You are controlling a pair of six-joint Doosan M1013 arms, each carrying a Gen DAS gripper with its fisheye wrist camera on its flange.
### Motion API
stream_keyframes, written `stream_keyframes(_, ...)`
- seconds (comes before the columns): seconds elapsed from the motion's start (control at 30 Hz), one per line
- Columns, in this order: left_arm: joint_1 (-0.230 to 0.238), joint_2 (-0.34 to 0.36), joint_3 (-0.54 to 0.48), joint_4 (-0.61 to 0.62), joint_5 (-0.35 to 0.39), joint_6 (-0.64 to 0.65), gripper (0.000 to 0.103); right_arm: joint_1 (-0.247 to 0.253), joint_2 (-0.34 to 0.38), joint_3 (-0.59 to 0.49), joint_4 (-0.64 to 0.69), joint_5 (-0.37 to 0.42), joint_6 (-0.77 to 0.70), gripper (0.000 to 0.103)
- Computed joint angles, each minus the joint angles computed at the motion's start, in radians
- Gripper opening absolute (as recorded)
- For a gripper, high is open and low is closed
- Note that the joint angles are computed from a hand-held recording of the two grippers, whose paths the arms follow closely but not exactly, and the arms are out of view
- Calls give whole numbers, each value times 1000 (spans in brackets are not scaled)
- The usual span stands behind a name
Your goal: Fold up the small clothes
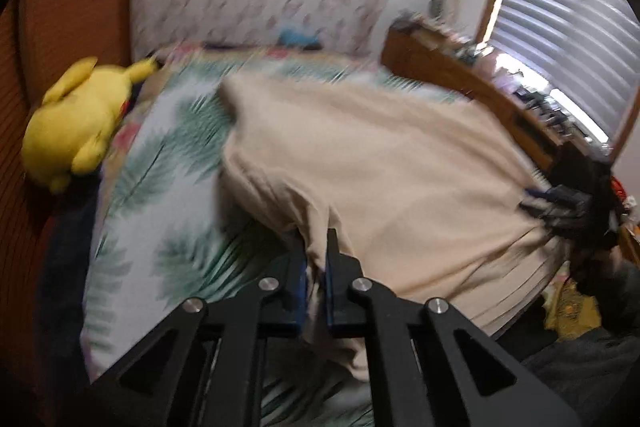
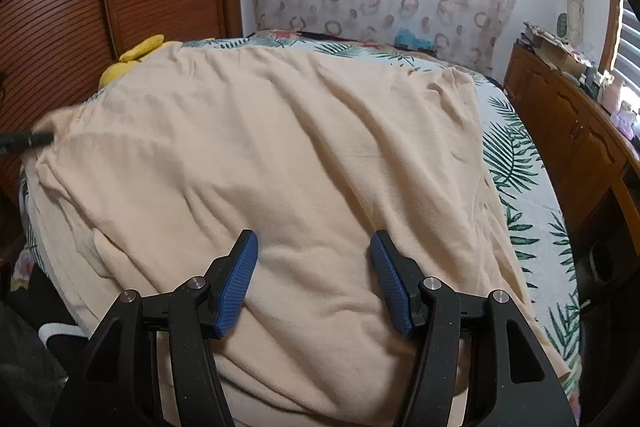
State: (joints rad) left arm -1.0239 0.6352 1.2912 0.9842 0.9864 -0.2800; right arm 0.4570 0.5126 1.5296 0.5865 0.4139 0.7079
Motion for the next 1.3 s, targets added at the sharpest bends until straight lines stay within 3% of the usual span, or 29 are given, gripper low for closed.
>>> stream_keyframes(0.3, 44, 81, -230, 50, -137, 262, 2, -41, -54, 45, 92, -58, -43, 60)
stream_keyframes(0.6, 89, 253, -604, -204, -205, 716, 2, -82, -90, 79, 173, -103, -82, 60)
stream_keyframes(0.77, 87, 400, -906, -402, -139, 978, 2, -99, -105, 94, 229, -117, -127, 60)
stream_keyframes(0.87, 82, 517, -1134, -495, -11, 1090, 5, -105, -110, 99, 253, -114, -143, 60)
stream_keyframes(0.93, 85, 571, -1235, -556, 39, 1138, 20, -107, -111, 101, 249, -115, -141, 60)
stream_keyframes(1.03, 80, 551, -1187, -519, 28, 1106, 39, -109, -112, 106, 258, -115, -150, 60)
stream_keyframes(1.17, 75, 437, -956, -423, -55, 994, 51, -111, -111, 105, 275, -108, -166, 60)
stream_keyframes(1.23, 74, 386, -851, -368, -83, 924, 63, -107, -106, 97, 277, -99, -171, 60)
stream_keyframes(1.3, 72, 346, -771, -316, -87, 858, 63, -99, -99, 83, 261, -93, -163, 60)
